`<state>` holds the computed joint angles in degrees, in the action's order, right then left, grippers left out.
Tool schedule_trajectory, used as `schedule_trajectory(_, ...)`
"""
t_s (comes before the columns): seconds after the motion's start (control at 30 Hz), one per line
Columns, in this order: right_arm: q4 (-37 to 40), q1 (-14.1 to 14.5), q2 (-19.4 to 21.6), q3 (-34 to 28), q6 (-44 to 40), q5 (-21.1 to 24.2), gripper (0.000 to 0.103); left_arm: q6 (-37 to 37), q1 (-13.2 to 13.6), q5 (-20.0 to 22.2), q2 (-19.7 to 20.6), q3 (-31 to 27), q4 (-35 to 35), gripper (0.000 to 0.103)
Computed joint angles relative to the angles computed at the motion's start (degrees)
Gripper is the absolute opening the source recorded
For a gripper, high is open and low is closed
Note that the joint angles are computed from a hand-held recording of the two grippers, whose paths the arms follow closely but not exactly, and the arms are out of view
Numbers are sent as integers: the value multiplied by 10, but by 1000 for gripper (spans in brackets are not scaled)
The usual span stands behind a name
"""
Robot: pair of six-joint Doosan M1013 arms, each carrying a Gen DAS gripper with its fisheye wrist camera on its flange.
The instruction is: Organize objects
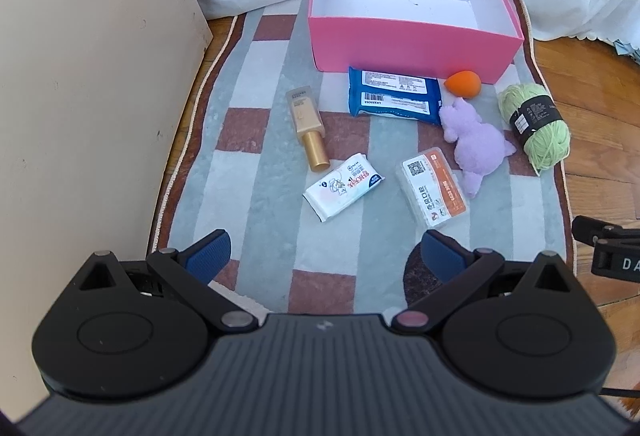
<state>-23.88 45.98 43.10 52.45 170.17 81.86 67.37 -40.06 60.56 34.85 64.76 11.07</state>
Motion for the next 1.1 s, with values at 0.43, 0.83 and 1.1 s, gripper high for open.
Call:
schedule_trajectory(0.43, 7, -2, -5, 7, 3, -11, 102, 11, 2, 4, 3, -6, -23, 103)
schedule_trajectory(0.83, -14, 4, -15, 11, 10, -10, 102, 4, -6, -2, -6, -3, -3, 103)
schedule_trajectory(1.1, -17, 5, -18, 12, 9, -17, 102, 1, -7, -6, -9, -1, 1, 103)
